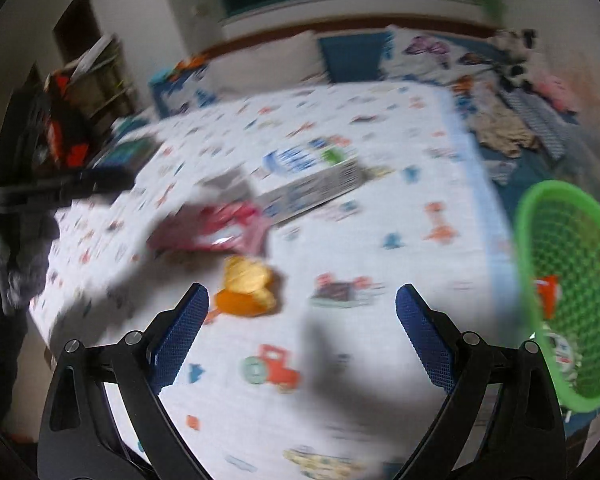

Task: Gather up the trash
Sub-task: 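Move both grippers back over the bed toward the remaining trash, then grasp the orange peel with the right gripper while the left grasps the pink wet-wipe pack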

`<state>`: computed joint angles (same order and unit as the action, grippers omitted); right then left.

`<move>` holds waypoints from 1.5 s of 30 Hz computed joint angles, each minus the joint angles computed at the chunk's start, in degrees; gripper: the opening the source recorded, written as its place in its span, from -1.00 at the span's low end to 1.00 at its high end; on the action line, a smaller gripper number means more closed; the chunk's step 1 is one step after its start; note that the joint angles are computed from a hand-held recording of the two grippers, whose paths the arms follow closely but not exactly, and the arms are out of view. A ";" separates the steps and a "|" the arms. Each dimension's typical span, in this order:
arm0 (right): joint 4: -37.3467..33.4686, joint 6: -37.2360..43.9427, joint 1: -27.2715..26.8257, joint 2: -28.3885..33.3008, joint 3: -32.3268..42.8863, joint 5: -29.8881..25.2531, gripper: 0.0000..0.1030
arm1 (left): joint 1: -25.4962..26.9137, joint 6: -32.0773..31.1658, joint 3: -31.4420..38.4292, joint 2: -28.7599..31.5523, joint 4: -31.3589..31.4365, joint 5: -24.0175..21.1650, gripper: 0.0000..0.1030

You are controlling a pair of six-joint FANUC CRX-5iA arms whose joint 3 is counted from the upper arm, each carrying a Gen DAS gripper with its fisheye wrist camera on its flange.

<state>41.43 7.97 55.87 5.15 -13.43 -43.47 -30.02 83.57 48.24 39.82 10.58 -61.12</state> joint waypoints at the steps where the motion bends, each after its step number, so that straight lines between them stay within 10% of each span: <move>1: -1.62 1.64 0.00 1.13 1.14 0.95 0.76 | 0.17 0.19 -0.99 -0.53 -0.13 0.38 0.41; 26: -7.24 16.86 1.13 15.30 15.79 -9.03 -0.05 | 1.34 -8.86 -9.08 -3.33 2.78 2.20 0.54; 45: -8.54 7.76 0.01 6.44 7.77 -2.92 -0.14 | -2.38 -25.14 9.18 7.93 -1.14 -6.69 0.73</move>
